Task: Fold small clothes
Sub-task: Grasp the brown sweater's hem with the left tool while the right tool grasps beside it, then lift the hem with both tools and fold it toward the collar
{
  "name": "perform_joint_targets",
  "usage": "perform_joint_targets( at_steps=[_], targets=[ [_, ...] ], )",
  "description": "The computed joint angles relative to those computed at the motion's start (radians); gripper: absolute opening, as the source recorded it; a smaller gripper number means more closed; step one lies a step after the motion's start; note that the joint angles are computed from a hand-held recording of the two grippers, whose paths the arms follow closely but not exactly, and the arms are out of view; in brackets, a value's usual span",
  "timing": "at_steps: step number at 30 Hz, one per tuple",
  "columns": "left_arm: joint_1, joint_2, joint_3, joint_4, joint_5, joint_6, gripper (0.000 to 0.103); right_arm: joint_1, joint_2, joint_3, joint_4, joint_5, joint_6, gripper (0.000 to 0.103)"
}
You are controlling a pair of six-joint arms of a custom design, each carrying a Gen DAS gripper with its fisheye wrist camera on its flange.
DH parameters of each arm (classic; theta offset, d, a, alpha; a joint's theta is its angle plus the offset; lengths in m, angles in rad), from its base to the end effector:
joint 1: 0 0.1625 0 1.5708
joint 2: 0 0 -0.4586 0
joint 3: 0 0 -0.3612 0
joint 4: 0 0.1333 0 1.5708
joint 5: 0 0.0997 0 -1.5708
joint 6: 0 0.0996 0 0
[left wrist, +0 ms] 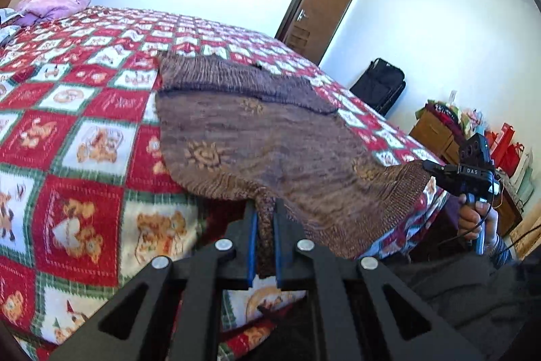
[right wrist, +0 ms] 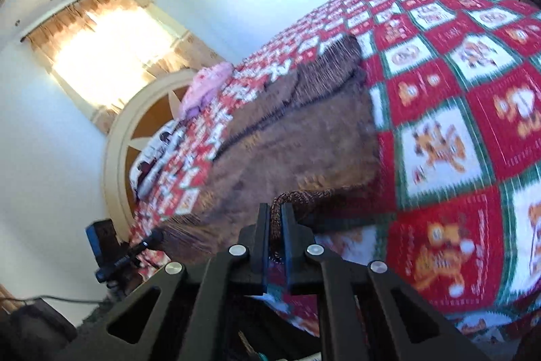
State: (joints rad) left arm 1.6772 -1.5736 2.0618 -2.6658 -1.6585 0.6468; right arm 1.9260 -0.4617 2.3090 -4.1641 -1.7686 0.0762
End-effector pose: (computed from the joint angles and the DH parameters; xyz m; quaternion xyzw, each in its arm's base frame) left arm 0.1723 -0.4404 0.4270 0.2671 0.9153 -0.2929 0.0709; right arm 0.2636 -0.3837 0.0153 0.0932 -0.9227 0.3739 0.0122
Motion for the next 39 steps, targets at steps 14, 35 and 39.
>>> perform_joint_targets(
  at_steps=[14,35,39],
  targets=[
    [-0.046,0.026,-0.072,-0.059,-0.083,-0.057,0.008,0.022,-0.093,-0.097,0.11,0.009,-0.033,0.006],
    [-0.047,0.238,-0.293,-0.03,-0.106,-0.174,0.008,0.012,-0.116,-0.323,0.671,-0.192,-0.19,0.011],
    [-0.043,0.233,-0.287,-0.038,-0.1,-0.188,0.008,-0.044,-0.123,-0.249,0.688,-0.109,-0.086,0.072]
  ],
)
